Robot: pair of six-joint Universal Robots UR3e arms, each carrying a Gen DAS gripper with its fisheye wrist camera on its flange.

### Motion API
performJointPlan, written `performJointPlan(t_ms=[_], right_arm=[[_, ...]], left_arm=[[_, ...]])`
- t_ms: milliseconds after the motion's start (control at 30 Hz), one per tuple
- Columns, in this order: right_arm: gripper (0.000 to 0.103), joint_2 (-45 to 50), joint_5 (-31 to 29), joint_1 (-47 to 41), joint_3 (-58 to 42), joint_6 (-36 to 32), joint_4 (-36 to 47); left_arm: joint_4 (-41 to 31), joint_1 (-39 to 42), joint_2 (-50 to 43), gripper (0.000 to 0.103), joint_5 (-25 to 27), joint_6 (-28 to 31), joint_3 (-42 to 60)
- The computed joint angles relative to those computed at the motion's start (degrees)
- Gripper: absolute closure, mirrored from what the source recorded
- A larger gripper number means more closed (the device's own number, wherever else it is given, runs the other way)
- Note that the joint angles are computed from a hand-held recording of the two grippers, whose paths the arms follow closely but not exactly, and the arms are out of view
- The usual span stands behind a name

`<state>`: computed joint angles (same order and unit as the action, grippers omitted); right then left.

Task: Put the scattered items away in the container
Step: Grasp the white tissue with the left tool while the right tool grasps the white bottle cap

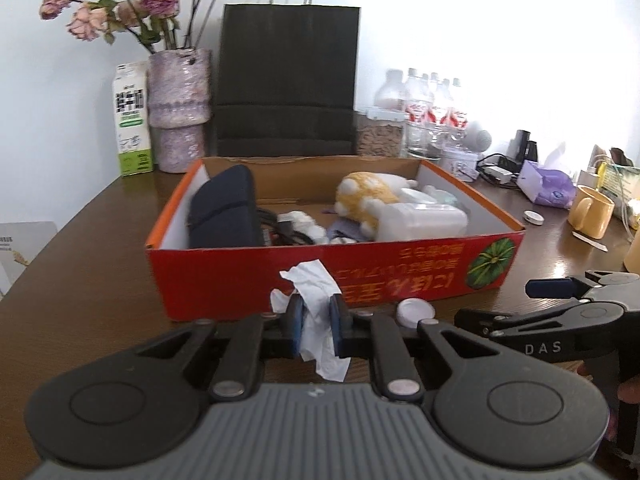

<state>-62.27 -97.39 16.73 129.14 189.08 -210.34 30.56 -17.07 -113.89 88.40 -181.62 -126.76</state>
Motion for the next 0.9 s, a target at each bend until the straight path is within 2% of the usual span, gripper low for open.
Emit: performJointPlan(t_ms=[200, 400, 467, 533, 633, 733, 800, 867, 900], right_arm=[[0.003, 2.3, -1.6, 4.3, -6.3, 0.8, 4.6], [0.014, 4.5, -2.8, 6.8, -12.6, 2.0, 9.7], [0.021, 5.2, -3.6, 7.4, -14.6, 2.6, 11.3], [0.023, 5.9, -4.5, 8.0, -16.2, 3.7, 12.9], [0.034, 6.5, -4.8, 8.5, -17.5, 4.3, 14.2], [0.040, 7.0, -5.4, 8.8, -18.0, 3.8, 14.4], [0.049, 7.2, -5.9, 9.2, -18.2, 3.7, 14.1], [0.067, 7.2, -6.1, 9.3, -18.2, 3.7, 13.8], [0.071, 7.2, -6.2, 9.4, -18.2, 3.7, 13.7]], left_arm=[[1.8, 3.0, 0.2, 0.089, -1.2, 0.6, -2.3], [3.6, 5.0, -0.5, 0.088, -2.7, 1.2, -3.1], [3.9, 5.4, -0.8, 0.088, -3.0, 1.2, -3.1], [4.5, 5.8, -1.1, 0.088, -3.8, 1.4, -3.3], [5.3, 5.7, -2.2, 0.088, -3.6, 1.7, -2.8], [5.3, 5.9, -3.1, 0.088, -3.7, 1.5, -2.3], [4.8, 5.8, -3.4, 0.088, -3.6, 1.3, -2.0], [4.9, 5.7, -3.7, 0.088, -3.2, 1.3, -1.9], [4.9, 5.7, -3.8, 0.088, -3.0, 1.3, -1.8]])
